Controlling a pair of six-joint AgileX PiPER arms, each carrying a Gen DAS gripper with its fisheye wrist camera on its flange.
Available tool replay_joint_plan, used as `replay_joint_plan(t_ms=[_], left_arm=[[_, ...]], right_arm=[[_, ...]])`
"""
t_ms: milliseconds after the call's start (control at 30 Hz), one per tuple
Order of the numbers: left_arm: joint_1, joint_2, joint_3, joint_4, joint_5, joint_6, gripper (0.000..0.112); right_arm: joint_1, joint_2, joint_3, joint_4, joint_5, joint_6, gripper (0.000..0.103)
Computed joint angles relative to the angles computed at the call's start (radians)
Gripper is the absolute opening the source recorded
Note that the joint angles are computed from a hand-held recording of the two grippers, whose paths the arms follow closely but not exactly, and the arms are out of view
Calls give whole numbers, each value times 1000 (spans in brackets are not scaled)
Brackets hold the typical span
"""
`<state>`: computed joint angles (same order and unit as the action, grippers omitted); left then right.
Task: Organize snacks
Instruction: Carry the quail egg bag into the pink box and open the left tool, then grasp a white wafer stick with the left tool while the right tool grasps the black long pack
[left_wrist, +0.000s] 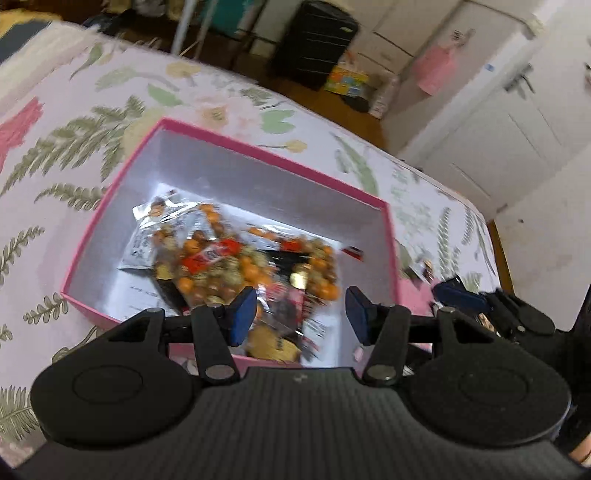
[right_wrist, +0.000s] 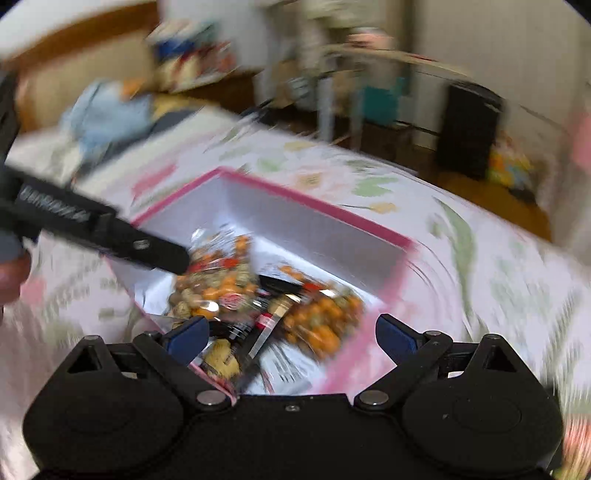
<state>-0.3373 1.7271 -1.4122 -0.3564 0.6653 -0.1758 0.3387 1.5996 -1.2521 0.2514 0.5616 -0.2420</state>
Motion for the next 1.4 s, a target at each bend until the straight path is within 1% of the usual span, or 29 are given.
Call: replay_joint_plan(t_ms=[100,167,233,267,333,367,400,467,500,533,600,633,667,733,800,833,900,1033,1100,1200,1233,1267,1300,1333,1367,1400], left_arm=[[-55,-34,12,21,-2,15,51],[-90,-49,16,9,-3,53,50],[-123,-51,7,14,-1,58,49],[-144,-51,0,28,-6,42,49],[-183,-47,-20,60,-7,19,49],[-205,-41,-34,77,-6,1,49],[-225,-33,-49,93,-6,-20,49],[-260,-10,-77,117,-7,-61,49],[-279,7,-96,131,-7,-86,49],[-301,22,-114,161,-4,-125,49],[-353,57,-153,236,-8,-214,49],[-372,76,-172,252,-12,-239,49],[-392,103,-199,266,-12,-268,49],[-428,161,-254,292,-18,-318,49],[-463,226,-317,337,-21,-385,49],[-476,265,-356,347,-18,-409,49],[-497,348,-438,338,-22,-422,49],[-531,515,-623,394,5,-504,49],[-540,597,-716,377,13,-504,49],[-542,696,-824,318,23,-514,49],[-546,735,-874,312,41,-519,49],[-553,772,-928,315,65,-525,49],[-556,799,-962,310,75,-522,45],[-559,818,-980,309,75,-528,45],[-559,839,-1002,301,76,-537,45],[-555,855,-1016,281,76,-537,45]], right_arm=[[-57,-148,171,15,-75,13,97],[-107,-242,258,48,-97,-40,97],[-148,-314,314,36,-98,-75,96],[-180,-353,331,21,-79,-93,96],[-244,-392,344,46,-53,-172,93],[-289,-412,346,65,-26,-226,93],[-329,-418,338,92,2,-283,91],[-412,-417,315,137,59,-396,83],[-451,-409,297,158,94,-435,69],[-494,-389,267,185,142,-447,60],[-595,-357,237,318,215,-515,60],[-631,-347,235,371,230,-561,60],[-647,-341,242,387,220,-584,60],[-653,-326,266,392,170,-610,60],[-675,-283,278,413,131,-637,60],[-685,-255,280,426,106,-642,60],[-727,-172,277,500,75,-671,60],[-805,-60,299,649,37,-757,51],[-829,-30,318,708,19,-818,49],[-857,7,329,791,38,-896,47],[-858,20,327,806,42,-906,47],[-853,28,330,814,33,-911,47],[-847,33,333,824,22,-921,47],[-845,40,334,834,11,-934,45],[-834,44,342,841,-22,-940,44],[-835,44,344,854,-28,-958,44]])
